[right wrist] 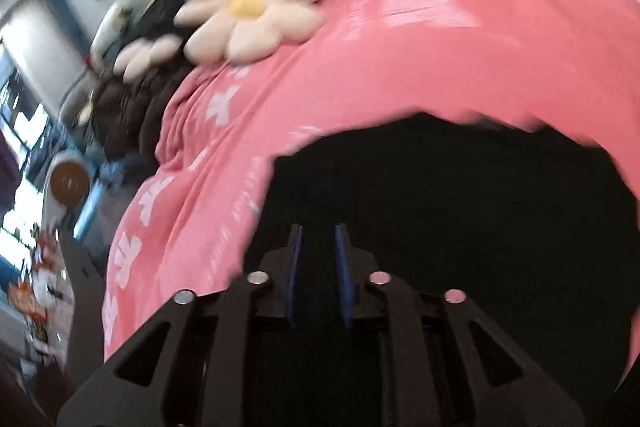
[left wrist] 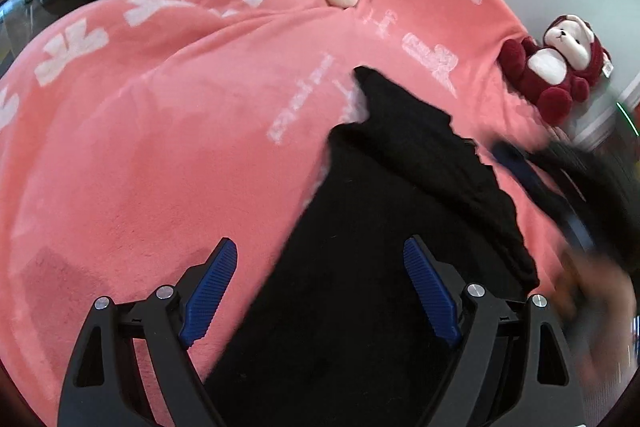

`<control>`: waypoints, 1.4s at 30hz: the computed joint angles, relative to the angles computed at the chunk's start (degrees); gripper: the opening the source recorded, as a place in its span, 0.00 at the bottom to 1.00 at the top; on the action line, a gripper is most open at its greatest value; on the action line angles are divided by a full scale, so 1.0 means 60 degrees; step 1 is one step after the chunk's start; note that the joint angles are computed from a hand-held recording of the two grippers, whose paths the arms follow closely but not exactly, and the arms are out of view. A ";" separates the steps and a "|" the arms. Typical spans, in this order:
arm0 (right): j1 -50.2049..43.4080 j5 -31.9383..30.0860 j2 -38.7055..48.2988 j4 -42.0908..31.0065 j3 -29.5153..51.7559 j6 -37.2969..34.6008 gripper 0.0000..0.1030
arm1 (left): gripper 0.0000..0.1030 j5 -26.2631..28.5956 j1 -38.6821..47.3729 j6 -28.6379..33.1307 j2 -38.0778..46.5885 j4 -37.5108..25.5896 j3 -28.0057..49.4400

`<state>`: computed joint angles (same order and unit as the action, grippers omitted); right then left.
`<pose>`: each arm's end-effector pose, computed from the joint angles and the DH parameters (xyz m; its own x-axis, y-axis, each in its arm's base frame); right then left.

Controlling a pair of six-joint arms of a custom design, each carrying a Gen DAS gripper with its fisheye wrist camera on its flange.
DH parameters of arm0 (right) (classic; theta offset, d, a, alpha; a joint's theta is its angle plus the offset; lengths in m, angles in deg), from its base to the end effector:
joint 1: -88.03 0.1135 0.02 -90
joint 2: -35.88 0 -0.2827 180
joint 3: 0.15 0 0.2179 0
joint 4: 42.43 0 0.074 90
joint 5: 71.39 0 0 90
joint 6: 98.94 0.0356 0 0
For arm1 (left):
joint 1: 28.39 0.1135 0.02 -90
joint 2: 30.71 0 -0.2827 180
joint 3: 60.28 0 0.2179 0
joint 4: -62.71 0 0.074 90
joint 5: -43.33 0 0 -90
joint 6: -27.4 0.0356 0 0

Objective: Fold small clothes
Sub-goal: 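Release the folded side and smooth the narrowed top with both tools, then grasp the hem of the black top with both tools and lift it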

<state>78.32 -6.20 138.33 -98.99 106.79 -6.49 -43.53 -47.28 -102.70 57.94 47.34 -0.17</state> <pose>0.3608 -0.0466 0.3228 -0.7811 0.1730 -0.6000 -0.0678 0.9317 0.3569 0.2678 -0.0937 0.2160 -0.7342 -0.4285 -0.5266 -0.1468 0.8575 -0.4931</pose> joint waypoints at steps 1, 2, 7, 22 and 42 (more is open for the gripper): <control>-0.0955 -0.0088 -0.0910 -0.0163 -0.1078 -0.0391 0.25 | 0.80 0.0081 0.0070 0.0048 0.0004 -0.0020 -0.0060; -0.2012 -0.0207 -0.1602 -0.0583 -0.1870 -0.1049 0.26 | 0.80 0.0198 0.0168 0.0082 -0.0029 -0.0073 -0.0155; -0.6323 -0.0049 -0.3249 -0.2339 -0.3803 -0.4251 0.44 | 0.80 0.0603 0.0392 0.0275 -0.0600 -0.0641 -0.0541; -0.9778 -0.0315 -0.2619 -0.4431 -0.5086 -0.7510 0.72 | 0.80 0.0641 -0.0847 0.0624 -0.2589 -0.2448 -0.2069; -1.0316 0.0017 -0.2415 -0.5016 -0.4943 -0.8155 0.61 | 0.78 0.0220 -0.0755 0.0709 -0.3282 -0.3434 -0.2469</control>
